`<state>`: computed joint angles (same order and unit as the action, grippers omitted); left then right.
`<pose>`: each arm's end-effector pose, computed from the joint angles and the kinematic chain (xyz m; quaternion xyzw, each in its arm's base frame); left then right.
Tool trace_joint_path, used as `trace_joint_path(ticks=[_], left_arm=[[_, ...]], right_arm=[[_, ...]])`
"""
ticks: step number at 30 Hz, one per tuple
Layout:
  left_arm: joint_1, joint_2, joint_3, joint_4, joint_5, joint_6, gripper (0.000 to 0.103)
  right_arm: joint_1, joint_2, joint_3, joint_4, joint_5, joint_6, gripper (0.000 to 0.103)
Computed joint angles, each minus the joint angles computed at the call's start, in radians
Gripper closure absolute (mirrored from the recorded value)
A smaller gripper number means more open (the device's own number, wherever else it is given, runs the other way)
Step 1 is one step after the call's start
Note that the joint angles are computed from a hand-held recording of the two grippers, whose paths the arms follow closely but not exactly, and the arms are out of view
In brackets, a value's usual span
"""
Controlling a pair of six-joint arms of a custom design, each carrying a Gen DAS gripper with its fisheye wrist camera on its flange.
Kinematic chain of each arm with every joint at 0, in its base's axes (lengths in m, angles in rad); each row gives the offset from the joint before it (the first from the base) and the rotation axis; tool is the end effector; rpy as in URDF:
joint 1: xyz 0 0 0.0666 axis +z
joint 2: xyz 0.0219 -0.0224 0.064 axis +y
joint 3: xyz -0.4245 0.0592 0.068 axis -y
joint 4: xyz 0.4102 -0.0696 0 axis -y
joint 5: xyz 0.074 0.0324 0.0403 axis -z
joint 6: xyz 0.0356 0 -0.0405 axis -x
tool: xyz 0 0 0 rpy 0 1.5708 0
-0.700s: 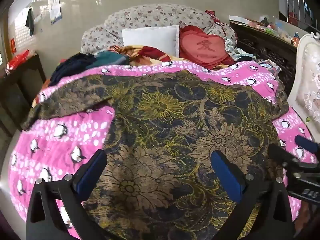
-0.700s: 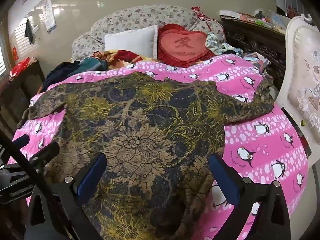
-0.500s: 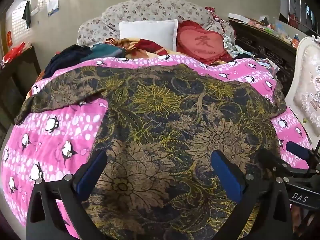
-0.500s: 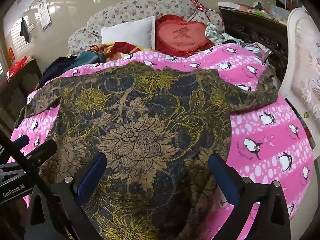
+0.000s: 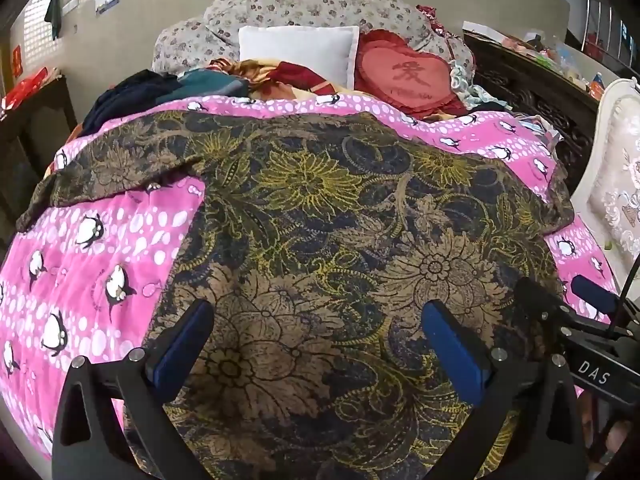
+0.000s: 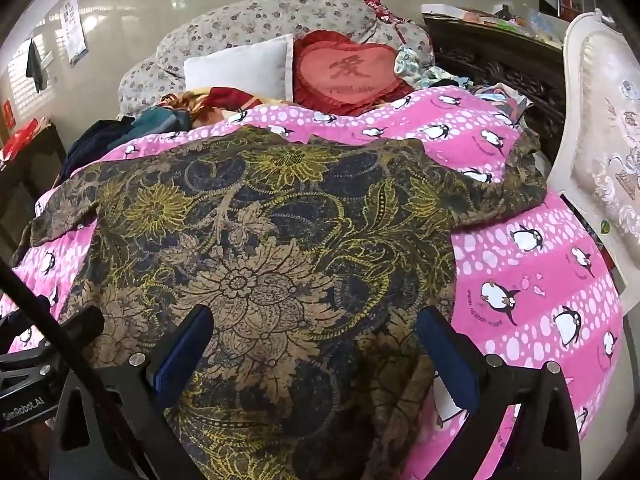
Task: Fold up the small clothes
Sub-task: 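Position both grippers open over the hem of the dark floral shirt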
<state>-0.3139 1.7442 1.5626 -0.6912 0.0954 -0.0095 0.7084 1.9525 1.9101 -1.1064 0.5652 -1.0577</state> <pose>0.6035 -0.1999 0.3789 0.1672 0.9238 -0.0961 0.3308 0.5408 0.4377 0.3868 0.2207 0.9146 -0.0177 0.3384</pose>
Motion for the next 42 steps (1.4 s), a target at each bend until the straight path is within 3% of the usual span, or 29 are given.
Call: trace_joint_path(ticks=[42], left_arm=[[0.015, 0.026, 0.012, 0.0, -0.024, 0.023, 0.0]], right_arm=[[-0.01, 0.053, 0.075, -0.008, -0.024, 0.033, 0.0]])
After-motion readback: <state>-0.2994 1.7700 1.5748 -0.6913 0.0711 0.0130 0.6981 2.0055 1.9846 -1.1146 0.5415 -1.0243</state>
